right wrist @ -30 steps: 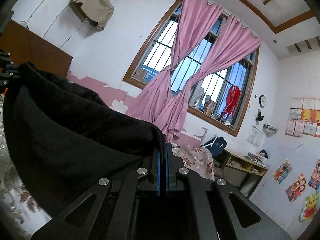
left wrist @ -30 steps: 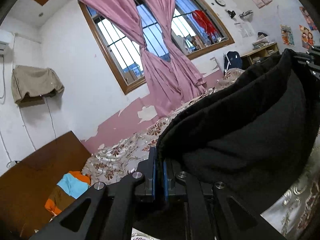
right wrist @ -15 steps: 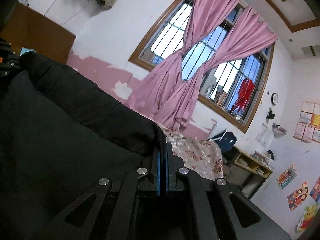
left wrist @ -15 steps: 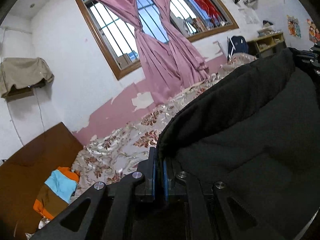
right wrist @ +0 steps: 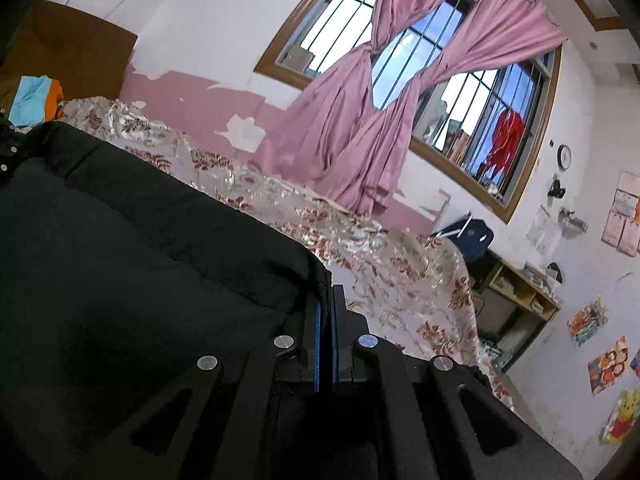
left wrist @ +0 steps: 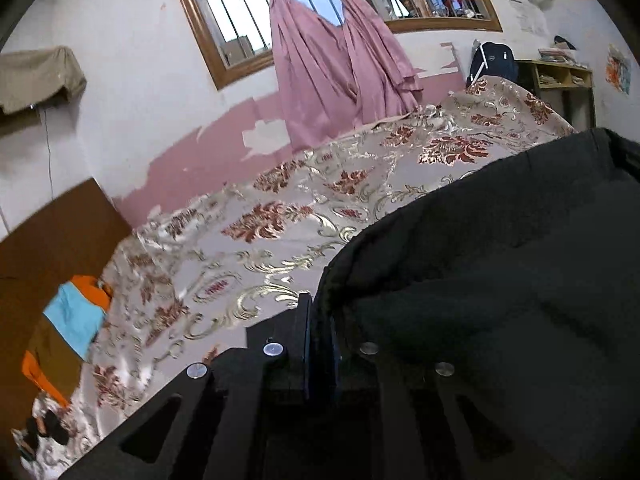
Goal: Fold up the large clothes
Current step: 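Lower the jacket bundle onto the bed and open both grippers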
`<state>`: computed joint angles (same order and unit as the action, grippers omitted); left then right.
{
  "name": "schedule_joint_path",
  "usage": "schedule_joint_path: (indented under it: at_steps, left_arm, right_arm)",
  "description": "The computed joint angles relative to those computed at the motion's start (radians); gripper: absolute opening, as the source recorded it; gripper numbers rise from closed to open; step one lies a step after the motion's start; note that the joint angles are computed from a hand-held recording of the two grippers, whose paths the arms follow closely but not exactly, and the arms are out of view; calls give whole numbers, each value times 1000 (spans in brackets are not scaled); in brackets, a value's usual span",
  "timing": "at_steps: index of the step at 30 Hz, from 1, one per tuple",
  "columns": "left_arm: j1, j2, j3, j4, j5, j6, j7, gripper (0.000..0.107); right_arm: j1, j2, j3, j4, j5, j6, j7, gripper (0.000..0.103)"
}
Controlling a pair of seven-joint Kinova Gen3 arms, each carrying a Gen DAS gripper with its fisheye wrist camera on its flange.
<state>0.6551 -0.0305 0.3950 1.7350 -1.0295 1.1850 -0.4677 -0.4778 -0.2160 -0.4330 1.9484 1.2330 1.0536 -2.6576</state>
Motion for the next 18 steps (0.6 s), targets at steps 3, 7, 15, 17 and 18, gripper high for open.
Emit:
schedule_joint_path:
  at_steps: [3, 7, 15, 17, 18]
  left_arm:
    - [-6, -2, -7, 14, -1, -29, 9, 10]
    - [-25, -12, -12, 42, 8, -73, 16, 13]
    - [-33, -58, -5, 62, -9, -88, 73, 84]
    - [-52, -71, 7, 59, 10, -98, 57, 86]
    - [-60, -78, 14, 57, 19, -101, 48, 87]
  right_arm:
    - [1, 14, 11, 7, 8, -14, -16, 3]
    - [9, -33, 47, 49, -27, -107, -40, 6]
    - [105, -107, 26, 115, -13, -234, -95, 63]
    - [111, -120, 35, 109, -66, -261, -44, 63]
    - [115, -127, 39, 103, -97, -269, -18, 66]
